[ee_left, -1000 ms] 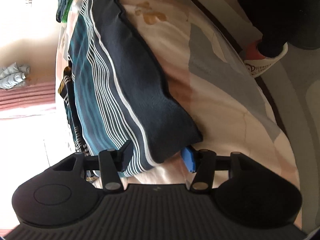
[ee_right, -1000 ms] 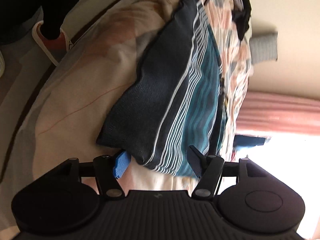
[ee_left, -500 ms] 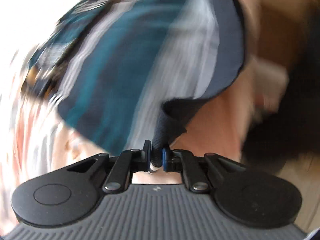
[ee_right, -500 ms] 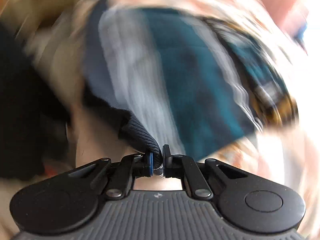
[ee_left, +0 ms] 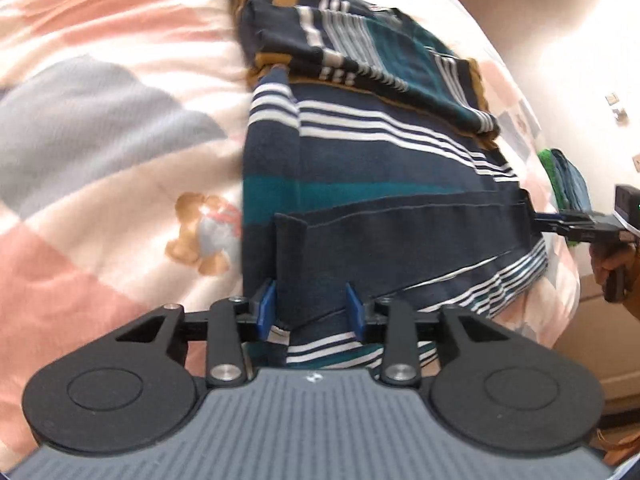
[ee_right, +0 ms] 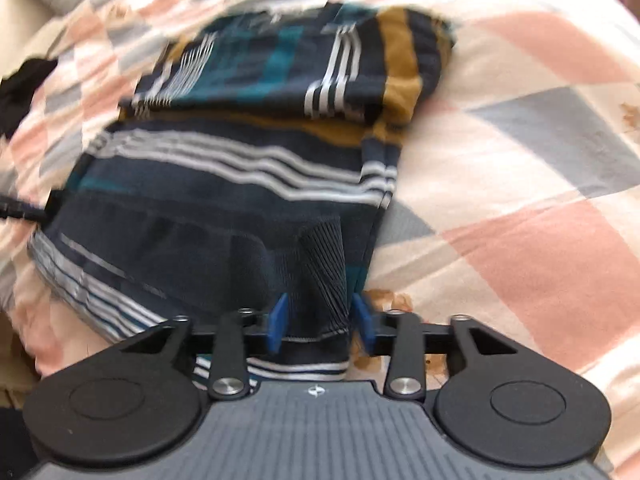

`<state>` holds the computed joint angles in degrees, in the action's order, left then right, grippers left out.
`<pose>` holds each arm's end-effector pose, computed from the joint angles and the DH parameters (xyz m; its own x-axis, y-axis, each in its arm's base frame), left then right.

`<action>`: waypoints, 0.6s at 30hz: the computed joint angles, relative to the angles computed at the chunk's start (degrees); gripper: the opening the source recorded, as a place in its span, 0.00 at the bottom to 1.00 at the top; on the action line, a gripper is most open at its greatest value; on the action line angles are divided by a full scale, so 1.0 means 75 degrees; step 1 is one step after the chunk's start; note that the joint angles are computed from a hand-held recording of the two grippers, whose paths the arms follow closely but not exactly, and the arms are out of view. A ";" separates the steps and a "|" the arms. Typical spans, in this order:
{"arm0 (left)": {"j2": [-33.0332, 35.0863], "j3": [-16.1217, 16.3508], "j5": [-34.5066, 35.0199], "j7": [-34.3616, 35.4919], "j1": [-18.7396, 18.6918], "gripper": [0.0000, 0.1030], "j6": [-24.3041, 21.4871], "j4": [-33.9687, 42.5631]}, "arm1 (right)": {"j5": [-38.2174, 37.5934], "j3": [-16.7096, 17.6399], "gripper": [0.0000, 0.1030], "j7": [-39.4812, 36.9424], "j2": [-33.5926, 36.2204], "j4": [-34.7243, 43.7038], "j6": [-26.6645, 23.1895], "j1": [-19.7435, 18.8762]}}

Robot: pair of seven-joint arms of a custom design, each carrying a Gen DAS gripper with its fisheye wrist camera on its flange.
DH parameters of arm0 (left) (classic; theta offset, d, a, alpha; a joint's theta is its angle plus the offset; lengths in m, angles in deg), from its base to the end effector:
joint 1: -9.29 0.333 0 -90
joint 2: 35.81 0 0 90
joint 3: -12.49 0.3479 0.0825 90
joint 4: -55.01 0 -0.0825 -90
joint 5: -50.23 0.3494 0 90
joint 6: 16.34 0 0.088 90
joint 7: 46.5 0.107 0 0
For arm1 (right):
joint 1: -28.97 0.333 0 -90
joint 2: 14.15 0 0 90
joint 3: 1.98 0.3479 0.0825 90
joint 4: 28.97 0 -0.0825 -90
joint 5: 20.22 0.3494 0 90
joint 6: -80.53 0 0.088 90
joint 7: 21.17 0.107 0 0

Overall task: Fold clothes
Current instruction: 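Lay the hem over the collar end with both grippers and release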

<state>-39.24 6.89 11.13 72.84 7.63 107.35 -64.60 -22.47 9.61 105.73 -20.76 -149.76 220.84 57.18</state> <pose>0.5093 -0.0914 0.5183 -0.3219 -0.8166 0.4791 -0.9356 0.1966 -0.2934 0.3974 0.3371 0.5616 0.1206 -0.9691 -0.2153 -0.9225 -0.0293 -0.3848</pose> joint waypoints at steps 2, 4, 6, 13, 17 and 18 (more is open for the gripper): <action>-0.0110 -0.0095 0.0512 -0.0285 -0.0048 0.03 0.0199 -0.0054 | -0.0246 0.0095 0.05 0.0124 0.0062 0.0152 -0.0260 0.0035; -0.0329 -0.0094 0.0625 -0.0258 -0.0093 0.03 0.0586 -0.0173 | -0.0709 0.0155 0.05 0.0446 0.0084 0.0334 -0.0378 0.0018; -0.0432 -0.0040 0.0501 -0.0294 -0.0131 0.02 0.0951 -0.0164 | -0.1088 0.0182 0.04 0.0875 -0.0009 0.0381 -0.0406 -0.0005; 0.0025 -0.0168 0.0519 -0.0293 -0.0392 0.02 0.2157 0.0313 | -0.1571 0.0132 0.04 0.1801 -0.0230 0.0045 0.0143 -0.0271; 0.0367 -0.0258 0.1138 -0.0474 -0.0387 0.02 0.2094 0.0548 | -0.1614 0.0073 0.04 0.1785 -0.0205 -0.0101 0.0358 -0.0313; 0.0431 -0.0285 0.1207 -0.0569 -0.0387 0.02 0.2128 0.0522 | -0.1538 0.0054 0.04 0.1678 -0.0182 -0.0131 0.0269 -0.0302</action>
<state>-36.01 4.76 20.18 68.58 4.72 123.31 -60.69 -34.01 10.01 118.32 -22.12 -150.75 222.86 54.92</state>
